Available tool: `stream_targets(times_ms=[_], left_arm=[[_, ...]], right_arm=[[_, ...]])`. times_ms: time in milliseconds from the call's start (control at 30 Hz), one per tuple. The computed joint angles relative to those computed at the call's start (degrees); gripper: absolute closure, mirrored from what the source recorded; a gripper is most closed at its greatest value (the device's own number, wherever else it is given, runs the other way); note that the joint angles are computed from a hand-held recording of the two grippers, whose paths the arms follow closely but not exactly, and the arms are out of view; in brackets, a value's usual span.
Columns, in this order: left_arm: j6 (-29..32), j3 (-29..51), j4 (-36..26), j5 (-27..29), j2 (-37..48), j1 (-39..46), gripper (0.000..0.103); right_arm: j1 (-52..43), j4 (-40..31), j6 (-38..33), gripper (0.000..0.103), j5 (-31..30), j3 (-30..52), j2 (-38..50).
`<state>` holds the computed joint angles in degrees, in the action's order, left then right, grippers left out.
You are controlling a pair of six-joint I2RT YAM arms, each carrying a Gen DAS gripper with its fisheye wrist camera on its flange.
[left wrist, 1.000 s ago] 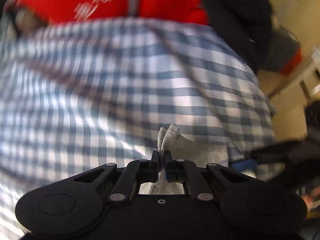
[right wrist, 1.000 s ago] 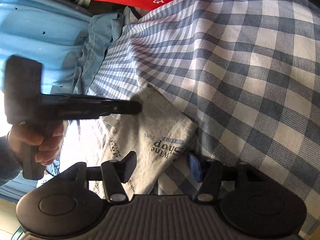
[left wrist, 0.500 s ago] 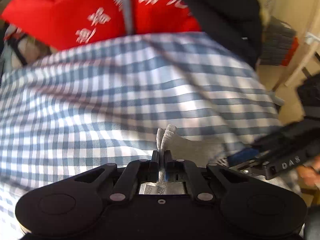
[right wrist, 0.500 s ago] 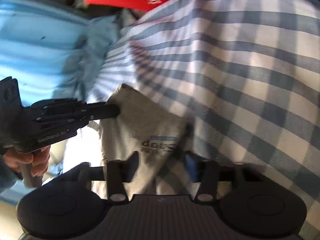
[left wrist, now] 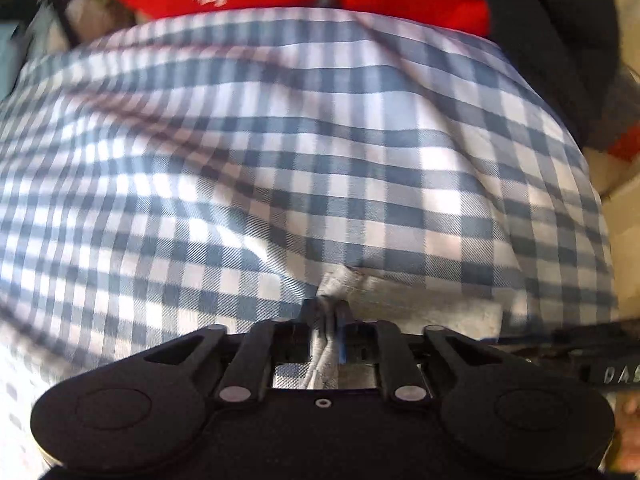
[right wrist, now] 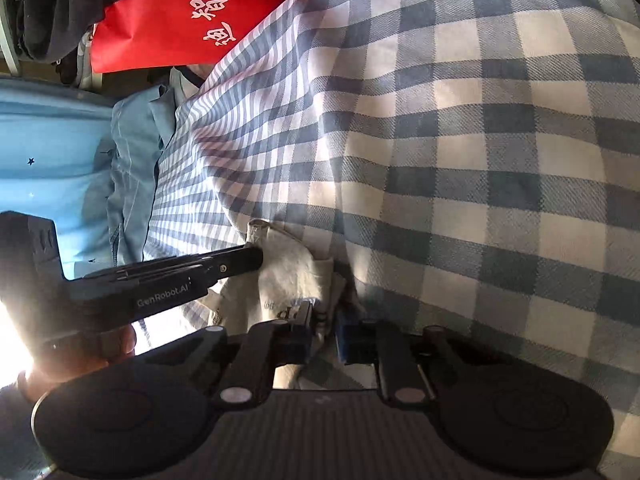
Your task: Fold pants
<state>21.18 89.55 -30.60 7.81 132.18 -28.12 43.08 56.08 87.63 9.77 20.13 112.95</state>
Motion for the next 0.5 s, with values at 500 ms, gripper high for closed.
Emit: stream_targets(times_ms=[500], left_arm=[[-32.06, 8.93, -14.50, 13.67, -2.87, 5.61, 0.045]], right_arm=[[14.16, -36.79, -37.55, 0.100, 25.73, 15.85, -9.64]])
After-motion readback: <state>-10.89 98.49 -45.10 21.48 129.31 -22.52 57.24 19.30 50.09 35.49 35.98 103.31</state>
